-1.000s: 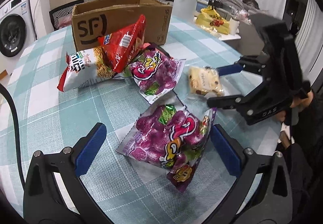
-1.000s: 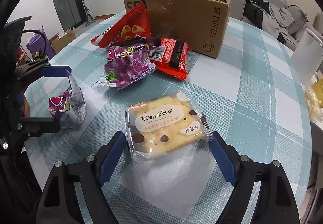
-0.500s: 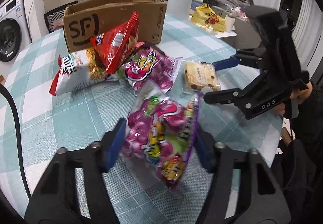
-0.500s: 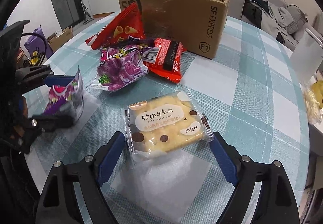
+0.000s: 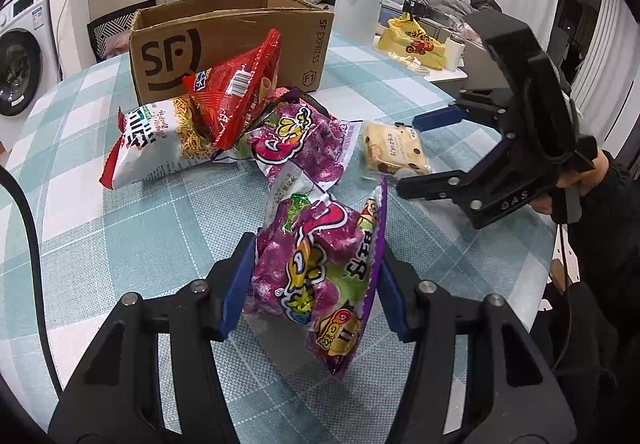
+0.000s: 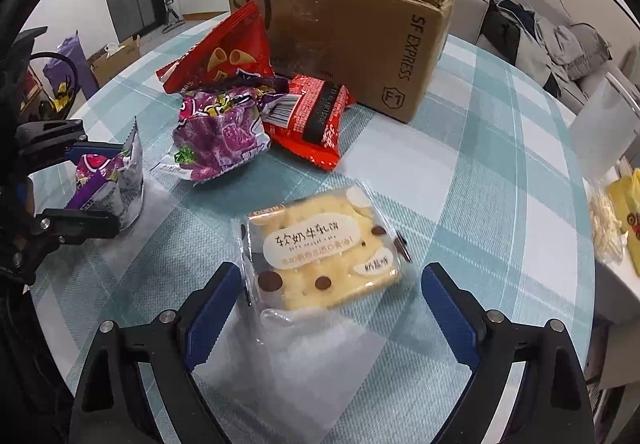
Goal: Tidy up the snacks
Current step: 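Grasp the purple grape candy bag with the left gripper while the right grasps the cream cake pack, then carry both packs over the cardboard box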
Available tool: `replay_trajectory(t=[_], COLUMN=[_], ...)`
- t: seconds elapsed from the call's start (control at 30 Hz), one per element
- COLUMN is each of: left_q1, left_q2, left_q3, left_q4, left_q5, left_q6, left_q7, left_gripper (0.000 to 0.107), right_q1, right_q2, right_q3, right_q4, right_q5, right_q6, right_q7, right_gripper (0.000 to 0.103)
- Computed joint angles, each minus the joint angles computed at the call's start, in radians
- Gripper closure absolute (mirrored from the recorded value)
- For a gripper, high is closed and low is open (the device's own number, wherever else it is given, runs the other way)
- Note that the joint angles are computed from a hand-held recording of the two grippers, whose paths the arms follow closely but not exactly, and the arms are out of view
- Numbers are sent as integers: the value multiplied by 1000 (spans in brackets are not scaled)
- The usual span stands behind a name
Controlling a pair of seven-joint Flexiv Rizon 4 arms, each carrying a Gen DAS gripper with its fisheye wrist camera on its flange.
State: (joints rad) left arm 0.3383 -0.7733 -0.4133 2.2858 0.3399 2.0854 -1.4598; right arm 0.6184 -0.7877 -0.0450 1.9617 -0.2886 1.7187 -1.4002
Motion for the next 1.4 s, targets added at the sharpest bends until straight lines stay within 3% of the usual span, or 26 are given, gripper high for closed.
replay_trajectory(t=[0.27, 0.33, 0.47, 0.93, 1.4], left_q1=[4, 2, 12, -10, -94], left_q2=[3, 2, 3, 62, 136], left_q3=[1, 4, 2, 70, 166], left_q4=[2, 0, 6, 33, -15], left_q5=[0, 0, 13, 39, -30], left_q6=[10, 19, 34, 138, 139], left_q7=[-11, -18, -32, -117, -190], left_gripper=[53, 53, 53, 53, 53], right_q1=[-136, -123, -92, -62, -42], right_q2=[-49, -47, -37, 10, 39], right_q3=[146, 131, 99, 82, 87], right_q4=[-107, -94, -56, 18, 6], right_q5=[-39, -35, -13, 82, 145], right_q6=[-83, -49, 29, 198, 275], right_q7=[-21, -17, -8, -2, -6], right_gripper=[10, 27, 43, 44, 44])
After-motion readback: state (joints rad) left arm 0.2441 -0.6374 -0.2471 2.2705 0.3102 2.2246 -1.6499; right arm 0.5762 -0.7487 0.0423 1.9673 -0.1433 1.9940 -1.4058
